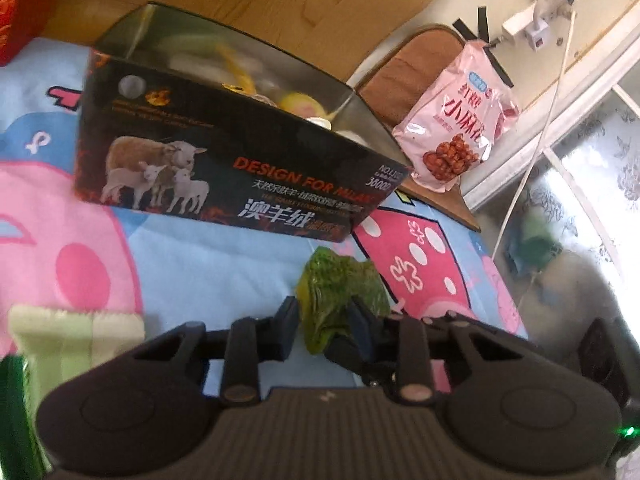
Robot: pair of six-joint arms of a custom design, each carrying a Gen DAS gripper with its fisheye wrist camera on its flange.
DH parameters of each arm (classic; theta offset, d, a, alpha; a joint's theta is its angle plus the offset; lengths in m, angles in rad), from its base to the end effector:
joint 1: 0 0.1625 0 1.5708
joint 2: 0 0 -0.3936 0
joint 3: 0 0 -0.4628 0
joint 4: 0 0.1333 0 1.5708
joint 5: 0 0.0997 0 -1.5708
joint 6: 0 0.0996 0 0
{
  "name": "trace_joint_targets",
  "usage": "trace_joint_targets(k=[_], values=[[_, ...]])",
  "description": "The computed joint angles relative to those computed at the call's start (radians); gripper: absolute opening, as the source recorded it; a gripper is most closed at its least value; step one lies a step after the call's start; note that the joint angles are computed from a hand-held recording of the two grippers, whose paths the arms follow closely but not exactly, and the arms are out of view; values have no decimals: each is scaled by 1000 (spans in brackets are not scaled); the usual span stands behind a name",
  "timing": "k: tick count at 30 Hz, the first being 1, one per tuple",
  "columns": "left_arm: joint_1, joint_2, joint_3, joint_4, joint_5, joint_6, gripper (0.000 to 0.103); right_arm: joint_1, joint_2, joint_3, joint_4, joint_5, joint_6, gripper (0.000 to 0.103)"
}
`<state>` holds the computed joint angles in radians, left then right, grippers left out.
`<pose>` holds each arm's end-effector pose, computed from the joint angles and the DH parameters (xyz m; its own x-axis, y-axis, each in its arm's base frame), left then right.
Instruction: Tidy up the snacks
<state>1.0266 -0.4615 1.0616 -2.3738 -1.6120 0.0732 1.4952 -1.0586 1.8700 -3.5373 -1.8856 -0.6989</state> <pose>-0.3306 -0.7959 -0.0010 -0.8112 0.5843 0.0255 0.5680 0.7974 -0.2039 0.0540 -0.6443 0.2229 -0.7291 0.0121 0.6843 -0.5729 0.5362 -0.6199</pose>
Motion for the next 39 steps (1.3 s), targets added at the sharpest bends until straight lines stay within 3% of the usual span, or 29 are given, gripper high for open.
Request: trace_joint_targets(k=[5, 9, 10, 12, 15, 16, 18, 21, 24, 26, 30, 36, 38, 39], values=[[-10, -90, 93, -100, -29, 32, 28, 20, -12, 47, -85, 51, -39, 38], [-27, -92, 48, -170, 0, 52, 31, 43, -17, 23, -106, 127, -49, 39], [-35, -78, 22, -186, 30, 60, 34, 52, -5, -6, -102, 135, -63, 39], [-50, -24, -71, -184, 114, 100, 49, 69, 33, -88, -81, 144, -70, 42], [-63, 38, -149, -203, 299, 114, 46, 82, 116, -238, -10, 117, -60, 68], [-58, 21, -126, -211, 299, 101, 46, 85, 142, -275, -6, 87, -58, 67], [-33, -43, -30, -255, 224, 101, 47, 80, 136, -270, 14, 61, -11, 67], [-10, -142, 133, -326, 219, 101, 47, 31, 33, -123, 16, 190, 109, 67], [20, -224, 247, -351, 218, 59, 47, 9, -37, -23, 102, 247, 236, 67], [37, -274, 312, -385, 236, 34, 47, 7, -53, 3, 171, 275, 270, 67], [69, -327, 360, -390, 242, -15, 47, 43, -23, -9, 252, 255, 238, 67], [87, -381, 427, -402, 171, -8, 47, 129, 81, -85, 283, 69, 50, 66], [83, -386, 441, -403, 160, -12, 48, 144, 117, -114, 297, 12, 23, 32], [85, -388, 444, -398, 150, -13, 49, 149, 135, -127, 290, -26, 9, 30]])
